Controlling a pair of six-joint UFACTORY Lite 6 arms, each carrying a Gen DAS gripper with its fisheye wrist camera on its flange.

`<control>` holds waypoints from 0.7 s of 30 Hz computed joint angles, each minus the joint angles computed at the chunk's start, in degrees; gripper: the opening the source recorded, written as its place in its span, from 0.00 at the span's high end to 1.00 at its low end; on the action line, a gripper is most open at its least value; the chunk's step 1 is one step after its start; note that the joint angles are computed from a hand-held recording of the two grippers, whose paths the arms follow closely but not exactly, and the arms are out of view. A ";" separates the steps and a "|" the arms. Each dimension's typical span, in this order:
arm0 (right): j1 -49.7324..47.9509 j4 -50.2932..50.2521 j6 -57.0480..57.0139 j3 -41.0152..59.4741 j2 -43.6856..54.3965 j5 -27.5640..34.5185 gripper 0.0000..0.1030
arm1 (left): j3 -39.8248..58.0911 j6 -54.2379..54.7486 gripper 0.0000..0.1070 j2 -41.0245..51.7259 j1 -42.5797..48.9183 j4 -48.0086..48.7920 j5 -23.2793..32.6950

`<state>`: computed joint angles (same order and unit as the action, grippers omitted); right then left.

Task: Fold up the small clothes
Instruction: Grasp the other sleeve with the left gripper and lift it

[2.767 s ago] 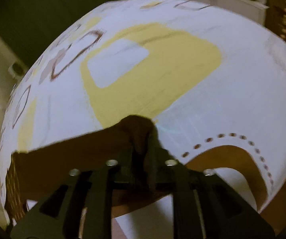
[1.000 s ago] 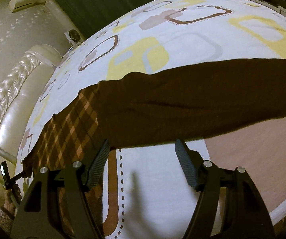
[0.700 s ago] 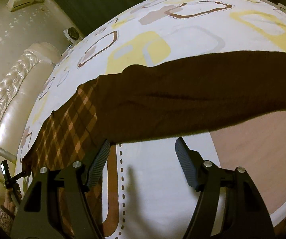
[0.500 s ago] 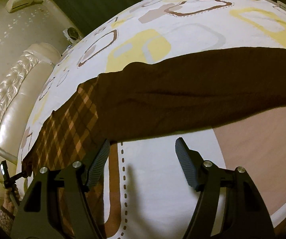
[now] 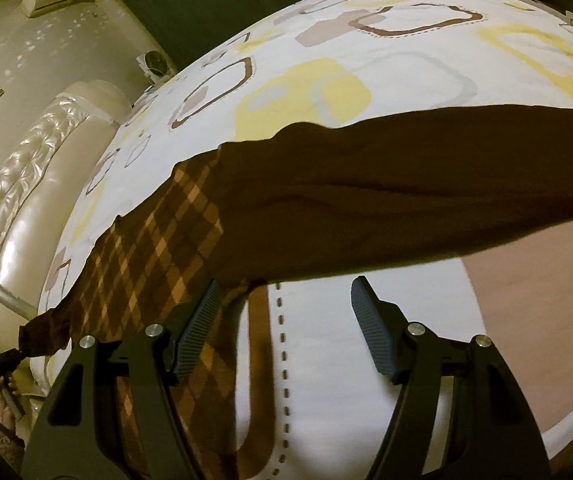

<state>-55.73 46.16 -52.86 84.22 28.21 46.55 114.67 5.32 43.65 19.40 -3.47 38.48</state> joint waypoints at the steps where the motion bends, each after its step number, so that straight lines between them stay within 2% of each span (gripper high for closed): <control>1: 0.40 -0.07 0.10 -0.42 -0.20 -0.27 0.34 | 1.42 -0.17 0.89 1.14 1.21 -0.12 0.55; 6: 3.10 -0.46 0.84 -3.45 -2.02 -1.90 0.34 | 9.89 0.29 0.89 7.23 5.21 -4.30 5.64; 10: 4.96 -0.81 1.00 -5.12 -3.72 -2.99 0.34 | -0.22 5.56 0.89 1.44 6.53 -8.29 1.43; 16: 7.71 -0.50 1.31 -7.03 -4.74 -3.12 0.34 | -1.00 6.47 0.89 0.60 6.94 -10.61 1.72; 21: 7.37 0.08 -0.62 -8.25 -6.50 -1.08 0.34 | -2.07 4.74 0.89 -7.05 0.29 -9.92 3.21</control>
<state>-48.36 46.24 -53.48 75.96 21.71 45.47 112.60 10.06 36.60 19.68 -13.39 41.69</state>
